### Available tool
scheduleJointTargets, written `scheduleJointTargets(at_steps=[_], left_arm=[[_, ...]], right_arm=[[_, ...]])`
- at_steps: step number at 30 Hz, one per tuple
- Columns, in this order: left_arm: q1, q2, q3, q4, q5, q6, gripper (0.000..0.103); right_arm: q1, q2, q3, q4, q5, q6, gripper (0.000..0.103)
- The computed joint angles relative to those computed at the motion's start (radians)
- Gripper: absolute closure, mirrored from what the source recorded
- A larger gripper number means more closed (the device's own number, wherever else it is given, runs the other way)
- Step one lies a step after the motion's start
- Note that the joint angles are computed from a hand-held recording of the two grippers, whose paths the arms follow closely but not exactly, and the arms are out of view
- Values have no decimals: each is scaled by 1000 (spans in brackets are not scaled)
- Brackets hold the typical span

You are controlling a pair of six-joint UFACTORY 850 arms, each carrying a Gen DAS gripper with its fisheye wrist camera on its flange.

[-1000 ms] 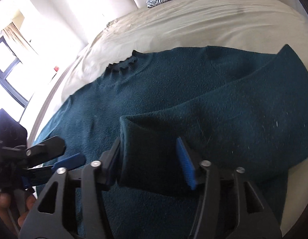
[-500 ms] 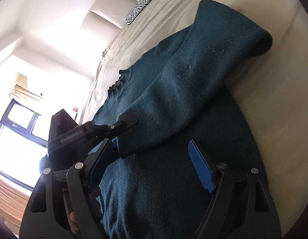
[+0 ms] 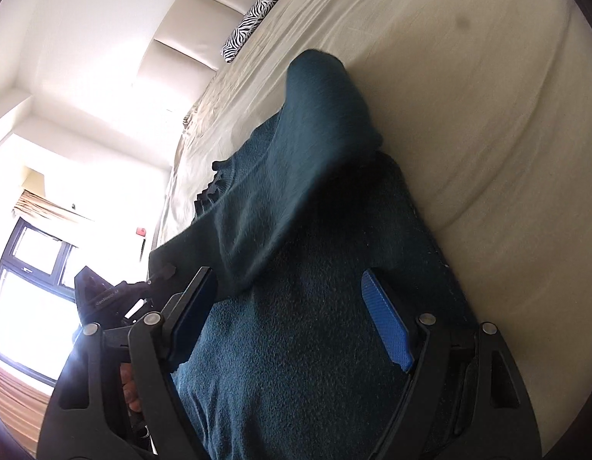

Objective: Fold small clothes

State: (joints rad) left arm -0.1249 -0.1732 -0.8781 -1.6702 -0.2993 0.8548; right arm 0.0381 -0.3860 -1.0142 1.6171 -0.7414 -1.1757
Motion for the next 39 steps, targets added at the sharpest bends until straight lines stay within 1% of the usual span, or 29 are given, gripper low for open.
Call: scheduleJointTargets(at_steps=[1, 3, 4, 6, 9, 12, 14, 17, 20, 23, 25, 26, 28, 29, 30, 31, 32, 33, 35, 36, 37, 39], left_arm=[[16, -4, 17, -30, -20, 21, 95], [39, 5, 60, -179, -79, 155, 95], [37, 11, 68, -215, -74, 197, 95], [23, 12, 60, -203, -52, 199, 95], [21, 19, 67, -271, -65, 269, 95], [27, 30, 76, -297, -71, 299, 95], [26, 39, 79, -324, -60, 328, 95], [38, 41, 75, -322, -53, 333, 95], [41, 44, 79, -339, -51, 356, 95], [49, 54, 100, -373, -57, 387, 95], [58, 57, 109, -402, -66, 406, 95], [63, 57, 112, -421, -69, 421, 95], [73, 55, 112, -423, -70, 422, 95], [75, 53, 110, -422, -67, 425, 95], [75, 50, 107, -412, -64, 418, 95], [74, 47, 104, -405, -61, 413, 95], [72, 46, 103, -404, -57, 417, 95], [71, 48, 105, -415, -54, 433, 95], [72, 50, 111, -430, -60, 451, 95], [73, 51, 114, -431, -64, 455, 95], [74, 52, 116, -433, -65, 461, 95], [75, 56, 119, -435, -64, 470, 95]], right_arm=[[0, 3, 1, -7, 4, 3, 26], [-1, 8, 2, -14, 7, 8, 26], [-2, 9, 2, -18, 7, 14, 26], [-6, 12, 2, -29, 5, 34, 26], [-8, 7, -9, -41, -3, 68, 26], [-7, 0, -29, -57, -5, 91, 26], [-11, -12, -44, -53, -26, 110, 26], [-8, -34, -87, -76, -28, 168, 26], [-13, -53, -136, -83, -64, 201, 25], [-26, -58, -185, -82, -37, 216, 25], [-34, -70, -240, -120, 36, 255, 25], [-34, -95, -293, -185, 67, 296, 24], [-34, -153, -402, -347, 91, 435, 28], [-35, -170, -437, -383, 101, 472, 28], [-33, -195, -477, -401, 98, 469, 28], [-30, -225, -524, -434, 87, 475, 32], [-22, -256, -572, -491, 87, 508, 43], [-14, -294, -626, -561, 76, 561, 49], [-6, -361, -707, -616, 13, 593, 66], [4, -394, -750, -679, 10, 648, 69], [9, -416, -773, -715, 6, 679, 70], [12, -454, -808, -741, -11, 713, 71]])
